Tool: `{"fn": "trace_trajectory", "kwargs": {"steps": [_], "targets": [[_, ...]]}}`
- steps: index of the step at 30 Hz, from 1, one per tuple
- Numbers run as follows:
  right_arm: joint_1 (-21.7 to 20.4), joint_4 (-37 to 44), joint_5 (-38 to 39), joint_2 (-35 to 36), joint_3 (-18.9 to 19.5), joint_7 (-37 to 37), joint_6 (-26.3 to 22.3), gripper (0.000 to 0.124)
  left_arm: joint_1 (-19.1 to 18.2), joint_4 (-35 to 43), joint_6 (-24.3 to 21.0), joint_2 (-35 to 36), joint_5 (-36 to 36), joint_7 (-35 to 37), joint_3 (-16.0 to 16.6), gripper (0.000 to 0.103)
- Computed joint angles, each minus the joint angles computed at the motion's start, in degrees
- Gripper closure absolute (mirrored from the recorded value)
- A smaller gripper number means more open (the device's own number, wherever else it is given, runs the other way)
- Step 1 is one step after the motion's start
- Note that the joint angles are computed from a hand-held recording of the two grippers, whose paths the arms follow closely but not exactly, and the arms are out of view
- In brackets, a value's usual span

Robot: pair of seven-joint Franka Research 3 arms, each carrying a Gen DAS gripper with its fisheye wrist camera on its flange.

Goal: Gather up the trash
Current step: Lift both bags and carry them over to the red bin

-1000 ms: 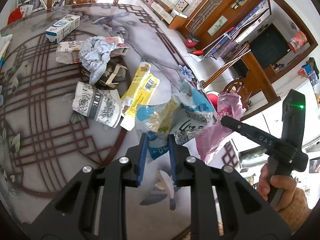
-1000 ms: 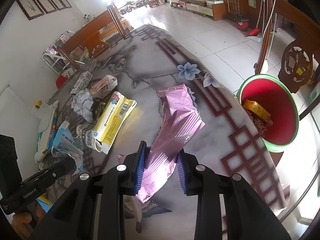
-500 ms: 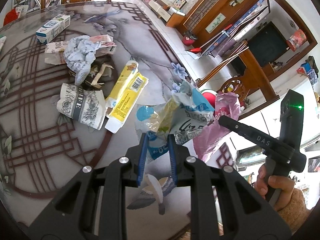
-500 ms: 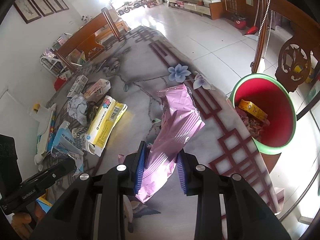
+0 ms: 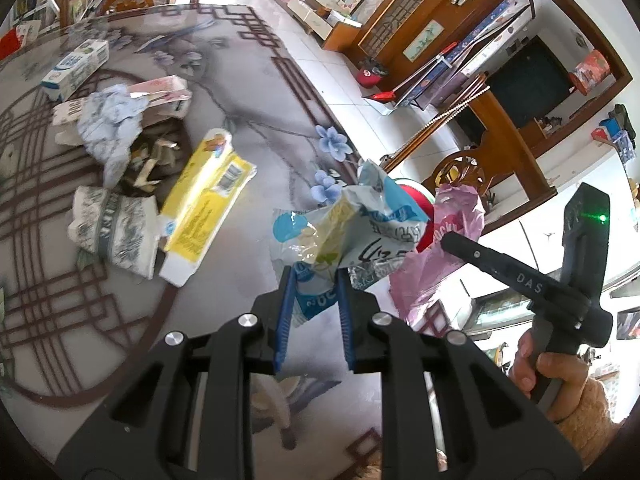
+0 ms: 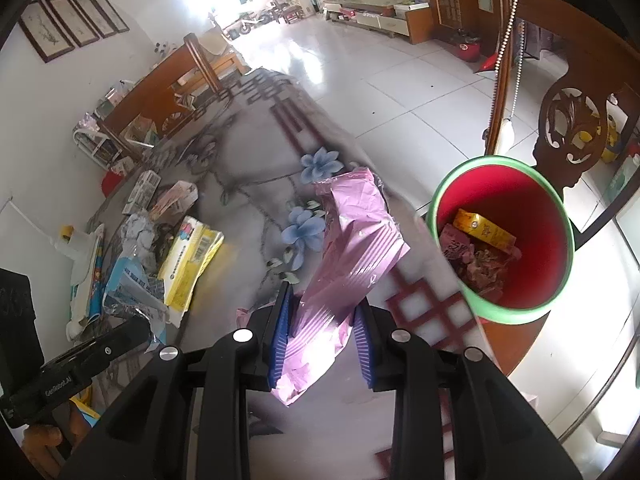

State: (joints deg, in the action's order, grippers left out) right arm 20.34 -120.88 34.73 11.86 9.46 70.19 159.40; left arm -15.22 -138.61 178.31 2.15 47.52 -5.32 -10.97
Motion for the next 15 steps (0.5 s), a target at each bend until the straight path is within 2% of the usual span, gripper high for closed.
{"fn": "trace_trajectory", "kwargs": {"steps": [3, 15], "targets": [[-1.0, 0.4, 0.3, 0.3, -0.5, -0.8, -0.6, 0.096, -0.6, 2.5, -0.5, 2.0, -0.2, 0.5, 0.1, 0.084], [-6.1, 5.0, 2.7, 2.5, -2.2, -5.5, -2.9, 0.096, -6.9, 17.1, -4.1, 11.9, -4.7, 6.4, 3.0, 0.084]]}}
